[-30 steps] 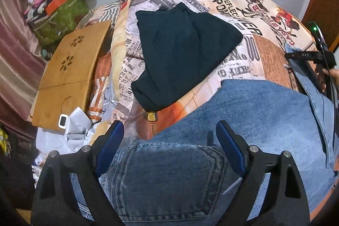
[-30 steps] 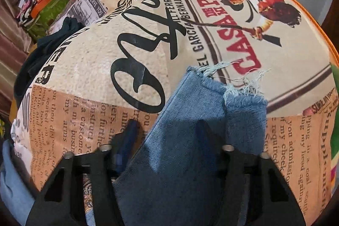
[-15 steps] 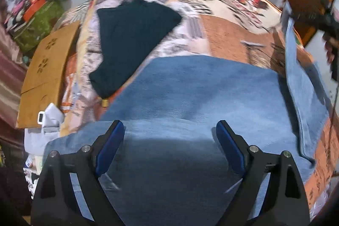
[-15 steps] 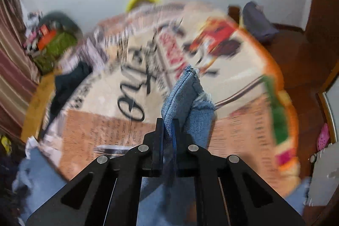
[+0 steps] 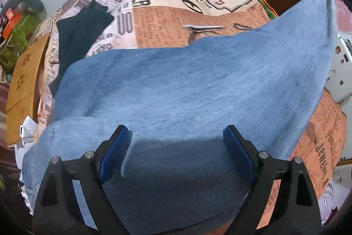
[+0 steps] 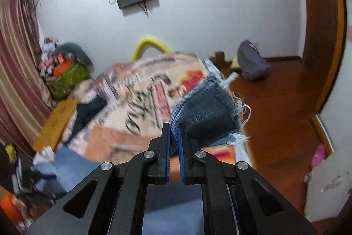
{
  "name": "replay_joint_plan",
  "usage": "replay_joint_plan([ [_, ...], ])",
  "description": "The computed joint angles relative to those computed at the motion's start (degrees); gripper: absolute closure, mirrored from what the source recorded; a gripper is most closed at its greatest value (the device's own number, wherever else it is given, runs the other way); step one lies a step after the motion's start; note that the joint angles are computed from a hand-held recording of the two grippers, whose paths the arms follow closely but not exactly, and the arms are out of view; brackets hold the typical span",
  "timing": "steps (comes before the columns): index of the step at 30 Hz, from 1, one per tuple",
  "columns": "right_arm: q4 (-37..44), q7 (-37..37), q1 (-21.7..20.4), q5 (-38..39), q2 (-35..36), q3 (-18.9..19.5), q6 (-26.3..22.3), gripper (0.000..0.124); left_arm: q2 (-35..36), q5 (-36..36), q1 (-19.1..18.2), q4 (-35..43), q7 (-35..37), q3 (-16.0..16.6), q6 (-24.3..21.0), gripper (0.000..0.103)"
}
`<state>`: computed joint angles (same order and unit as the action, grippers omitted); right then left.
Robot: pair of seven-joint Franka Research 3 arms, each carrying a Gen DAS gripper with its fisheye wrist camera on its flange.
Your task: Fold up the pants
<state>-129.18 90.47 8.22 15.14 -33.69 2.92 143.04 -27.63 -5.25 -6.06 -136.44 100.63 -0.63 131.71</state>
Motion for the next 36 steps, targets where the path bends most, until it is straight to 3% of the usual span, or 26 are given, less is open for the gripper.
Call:
replay_joint_plan([
  [12,-16.0,3.7,-3.5,1.1,-10.1,-1.6,-8.7,0.118,-3.4,0.8,-1.1,-3.1,-1.2,-0.3,1.3,0.014],
  [20,-17.4,6.5,-5.6,-5.8,-13.8,2.3,-15.6,0.110,-6.1,0.3,-1.1,-5.0,-1.1,1.1,2.6,0.014],
  [23,-16.8,7.4,-5.7,-8.2,-15.6,4.1,-15.0,0.103,-8.0,-0.1,-0.7,-5.8,-1.1,2.1,3.4,0.014],
  [28,-14.1,7.2,-1.7,-7.3,-15.5,5.4,-9.7,0.089,-12.3,-0.2,1.9,-6.7,-1.6,4.9,5.3,0.014],
  [36,-6.1,4.2,8.6,-2.4,-4.7,8.0,1.7,0.085,-17.2,4.4,11.3,-8.0,-3.2,10.1,8.8,0.009],
])
